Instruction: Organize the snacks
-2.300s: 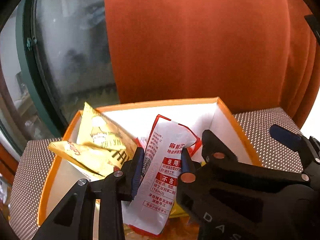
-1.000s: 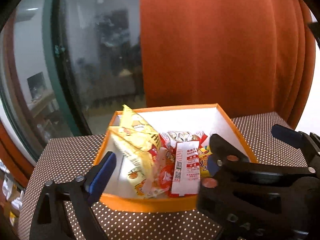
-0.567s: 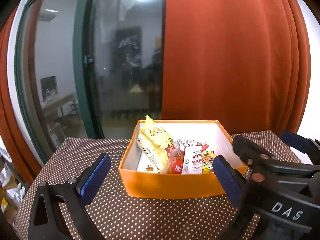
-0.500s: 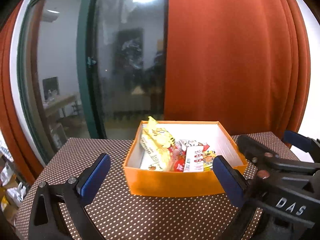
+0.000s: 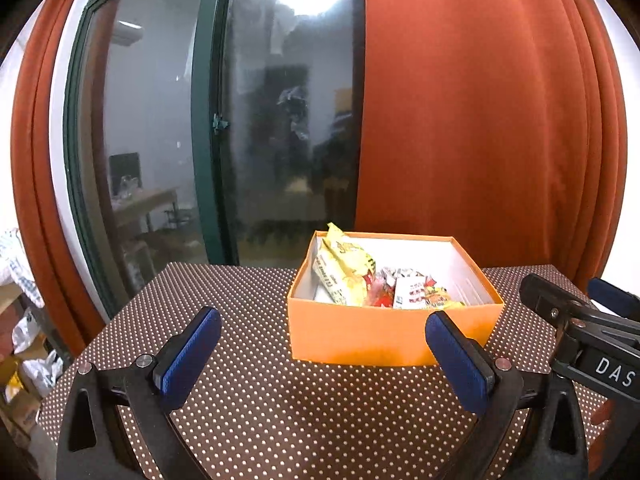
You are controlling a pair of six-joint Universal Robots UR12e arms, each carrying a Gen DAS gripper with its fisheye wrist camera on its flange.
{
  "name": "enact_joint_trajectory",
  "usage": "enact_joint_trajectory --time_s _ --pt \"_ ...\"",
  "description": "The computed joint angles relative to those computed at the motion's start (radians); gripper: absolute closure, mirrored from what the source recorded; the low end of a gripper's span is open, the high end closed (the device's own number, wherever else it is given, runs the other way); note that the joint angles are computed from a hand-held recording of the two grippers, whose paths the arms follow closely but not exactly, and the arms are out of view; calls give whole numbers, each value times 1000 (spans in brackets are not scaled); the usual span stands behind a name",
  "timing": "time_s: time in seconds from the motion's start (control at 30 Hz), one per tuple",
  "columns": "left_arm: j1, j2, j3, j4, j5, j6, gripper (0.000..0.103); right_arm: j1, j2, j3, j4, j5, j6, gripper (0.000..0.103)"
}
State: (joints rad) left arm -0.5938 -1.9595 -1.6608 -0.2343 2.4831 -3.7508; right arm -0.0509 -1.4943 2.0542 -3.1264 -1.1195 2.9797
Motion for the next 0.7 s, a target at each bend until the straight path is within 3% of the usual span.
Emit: enact_joint_trajectory --time_s 0.23,0.5,0.7 --pt "0 4 -14 29 -37 -2 0 -10 -2 10 -10 2 10 0" --pt "5 6 -14 5 -36 -29 0 -18 3 13 -31 19 21 0" --pt "1 0 -8 5 -27 -5 0 -19 7 11 -18 26 17 0"
